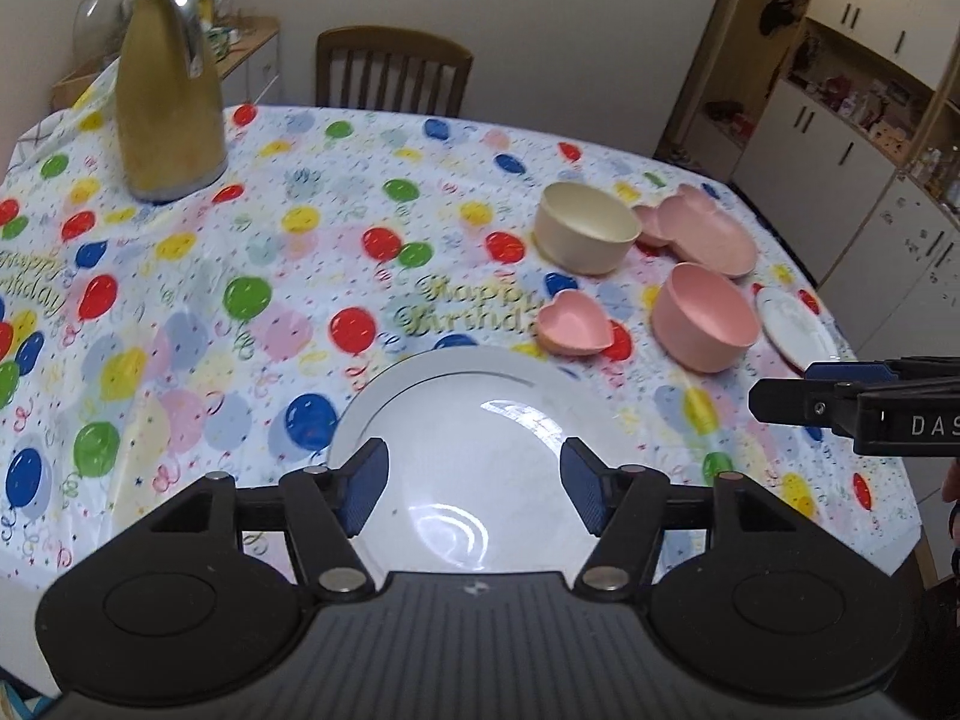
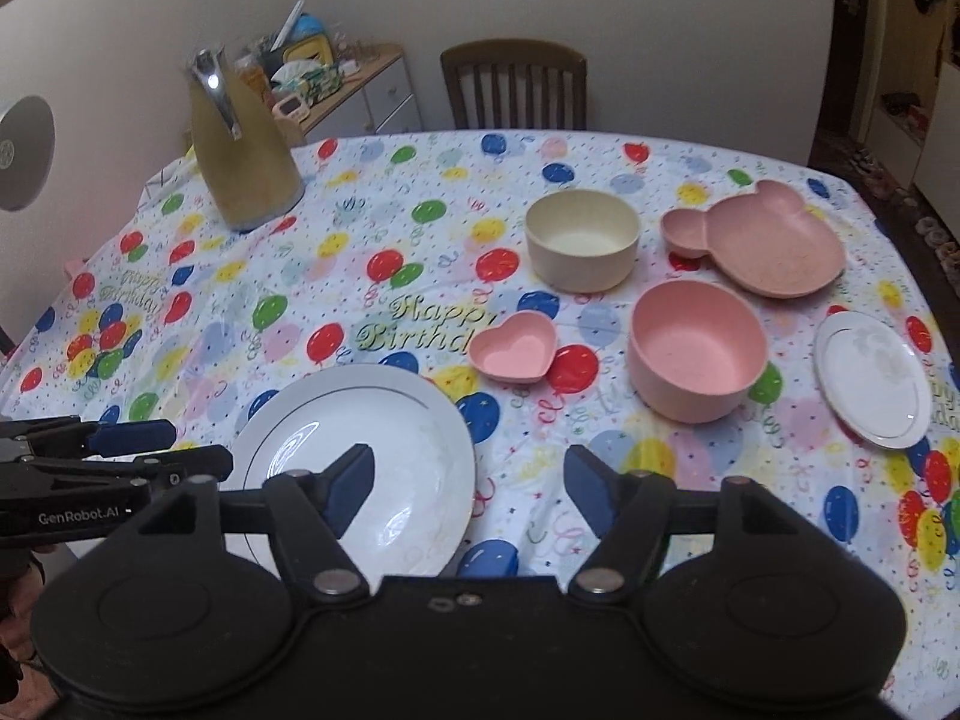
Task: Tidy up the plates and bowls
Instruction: 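Lower the large white plate onto the tablecloth and open both grippers, then move both grippers to the small white flower-patterned plate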
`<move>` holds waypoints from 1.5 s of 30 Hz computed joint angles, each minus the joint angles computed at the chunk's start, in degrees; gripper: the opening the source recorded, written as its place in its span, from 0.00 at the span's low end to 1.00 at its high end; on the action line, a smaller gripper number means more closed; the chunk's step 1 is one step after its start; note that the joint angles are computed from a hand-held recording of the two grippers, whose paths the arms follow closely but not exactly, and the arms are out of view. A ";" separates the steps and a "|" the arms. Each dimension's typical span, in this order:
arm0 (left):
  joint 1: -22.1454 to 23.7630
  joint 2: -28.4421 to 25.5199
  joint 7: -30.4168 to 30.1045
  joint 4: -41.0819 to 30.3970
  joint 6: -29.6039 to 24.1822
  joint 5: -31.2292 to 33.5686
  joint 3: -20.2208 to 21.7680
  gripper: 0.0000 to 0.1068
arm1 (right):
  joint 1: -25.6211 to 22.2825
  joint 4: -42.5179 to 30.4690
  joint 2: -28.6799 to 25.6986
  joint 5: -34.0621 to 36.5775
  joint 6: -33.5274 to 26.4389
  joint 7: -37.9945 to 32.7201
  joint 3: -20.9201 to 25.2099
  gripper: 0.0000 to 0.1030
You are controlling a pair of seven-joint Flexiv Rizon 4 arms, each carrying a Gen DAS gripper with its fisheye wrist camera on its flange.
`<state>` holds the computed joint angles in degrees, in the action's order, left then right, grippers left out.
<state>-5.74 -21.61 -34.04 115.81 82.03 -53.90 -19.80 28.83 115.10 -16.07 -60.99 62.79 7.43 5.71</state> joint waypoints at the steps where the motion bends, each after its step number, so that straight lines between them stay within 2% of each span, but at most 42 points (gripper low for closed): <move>1: 0.43 0.33 1.31 0.14 0.19 -1.30 -1.17 0.59 | 0.23 0.62 0.82 -0.98 -0.69 1.24 -0.19 0.72; 4: 0.10 1.12 4.56 0.28 0.69 -4.51 -2.67 0.60 | 0.22 2.29 3.16 -4.12 -3.00 5.14 0.16 0.78; 6: -0.49 1.60 7.40 0.25 1.04 -7.48 -3.43 0.67 | -0.11 3.32 4.64 -5.78 -4.69 7.70 0.91 0.82; 9: -1.53 2.18 12.85 -0.18 1.26 -13.61 -4.58 0.72 | -0.47 4.69 6.83 -7.75 -8.53 10.77 2.39 0.87; 14: -4.59 2.41 17.17 -1.72 0.47 -18.89 -3.55 0.74 | -1.11 6.67 9.98 -10.08 -14.46 14.64 4.69 0.98; 21: -9.62 1.85 26.00 -4.72 1.41 -28.31 -2.40 0.76 | -2.31 9.40 13.16 -12.21 -19.24 18.79 6.79 1.00; 25: -12.68 1.23 29.24 -6.58 1.06 -31.42 -1.01 0.76 | -3.22 11.18 14.95 -12.21 -20.41 19.99 7.48 1.00; 30: -16.67 -0.03 29.23 -8.54 0.33 -31.31 1.41 0.77 | -5.18 14.16 17.45 -12.90 -19.57 20.61 7.68 1.00; 32: -18.25 -1.06 27.47 -9.43 1.16 -29.40 2.12 0.77 | -6.34 15.58 18.58 -13.43 -18.47 20.87 7.52 1.00; 37: -20.51 -4.18 25.08 -12.27 5.29 -27.04 0.76 0.77 | -10.58 19.60 21.72 -15.88 -13.40 20.76 6.18 1.00; 41: -20.99 -7.17 21.58 -14.84 9.46 -23.75 -2.11 0.96 | -15.29 22.30 23.71 -19.57 -7.06 19.04 3.97 1.00; 42: -21.59 -7.97 19.34 -15.48 10.06 -21.78 -1.93 0.96 | -16.58 22.86 24.06 -20.59 -5.29 18.38 3.34 1.00; 45: -26.22 -10.66 5.47 -18.06 8.12 -10.21 4.62 0.96 | -20.96 24.19 24.83 -24.89 1.01 17.23 0.84 1.00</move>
